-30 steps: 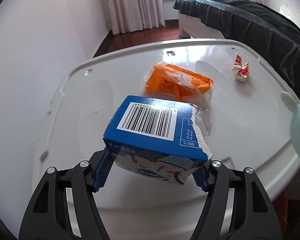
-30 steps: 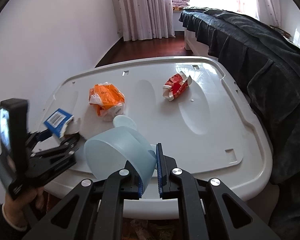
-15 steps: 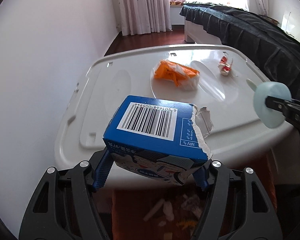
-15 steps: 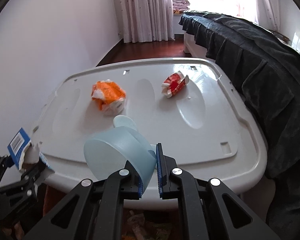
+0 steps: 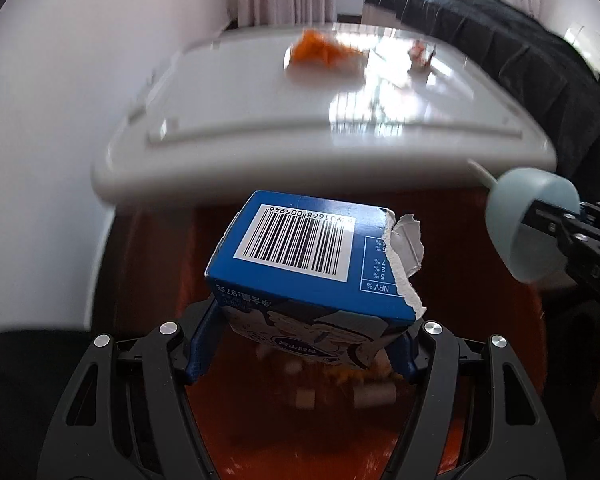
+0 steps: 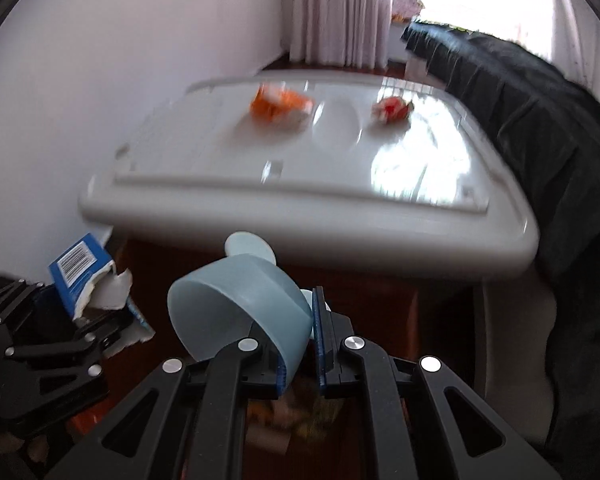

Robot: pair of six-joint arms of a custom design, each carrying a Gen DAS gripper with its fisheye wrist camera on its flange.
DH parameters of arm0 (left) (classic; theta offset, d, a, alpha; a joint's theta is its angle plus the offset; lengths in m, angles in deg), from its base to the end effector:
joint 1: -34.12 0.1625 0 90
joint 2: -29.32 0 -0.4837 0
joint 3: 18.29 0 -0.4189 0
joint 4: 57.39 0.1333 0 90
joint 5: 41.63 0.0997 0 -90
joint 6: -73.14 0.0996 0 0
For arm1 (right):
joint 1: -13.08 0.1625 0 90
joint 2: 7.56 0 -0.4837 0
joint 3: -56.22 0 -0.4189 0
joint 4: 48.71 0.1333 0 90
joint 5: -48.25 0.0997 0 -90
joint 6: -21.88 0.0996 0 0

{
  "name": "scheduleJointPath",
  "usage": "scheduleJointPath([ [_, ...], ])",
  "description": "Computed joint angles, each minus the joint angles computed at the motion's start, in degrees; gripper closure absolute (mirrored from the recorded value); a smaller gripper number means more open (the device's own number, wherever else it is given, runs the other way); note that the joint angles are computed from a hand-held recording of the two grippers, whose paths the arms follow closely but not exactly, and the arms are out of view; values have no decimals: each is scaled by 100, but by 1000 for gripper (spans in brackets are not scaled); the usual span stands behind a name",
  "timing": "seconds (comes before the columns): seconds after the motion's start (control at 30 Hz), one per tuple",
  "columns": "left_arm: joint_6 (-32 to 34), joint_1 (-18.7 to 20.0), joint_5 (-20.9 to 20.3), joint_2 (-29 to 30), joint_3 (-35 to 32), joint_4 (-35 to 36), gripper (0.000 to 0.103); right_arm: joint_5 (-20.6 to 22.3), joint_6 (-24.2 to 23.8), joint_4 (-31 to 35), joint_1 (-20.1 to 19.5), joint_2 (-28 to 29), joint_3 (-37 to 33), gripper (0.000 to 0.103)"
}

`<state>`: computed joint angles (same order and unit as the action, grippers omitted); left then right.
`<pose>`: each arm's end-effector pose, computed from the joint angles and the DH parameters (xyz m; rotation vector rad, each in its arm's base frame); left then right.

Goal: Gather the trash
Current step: 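Move both tools over the bin and open both grippers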

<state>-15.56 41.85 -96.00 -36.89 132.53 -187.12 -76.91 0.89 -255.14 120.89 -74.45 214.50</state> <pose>-0.2200 -0.2229 0.0603 0.1714 2.2554 -0.6454 0.1654 -0.2667 0.1570 0.6565 -2.3872 0.5265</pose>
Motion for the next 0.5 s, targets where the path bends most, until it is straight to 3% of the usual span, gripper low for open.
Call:
scheduleJointPath([
  [0.17,389,227,-411,544,189,-773,37,-114,335,468,-234,145,50,92],
  [0.5,557,490,-421,615,288,-1108,37,-125,640,875,-461,283,-78,92],
])
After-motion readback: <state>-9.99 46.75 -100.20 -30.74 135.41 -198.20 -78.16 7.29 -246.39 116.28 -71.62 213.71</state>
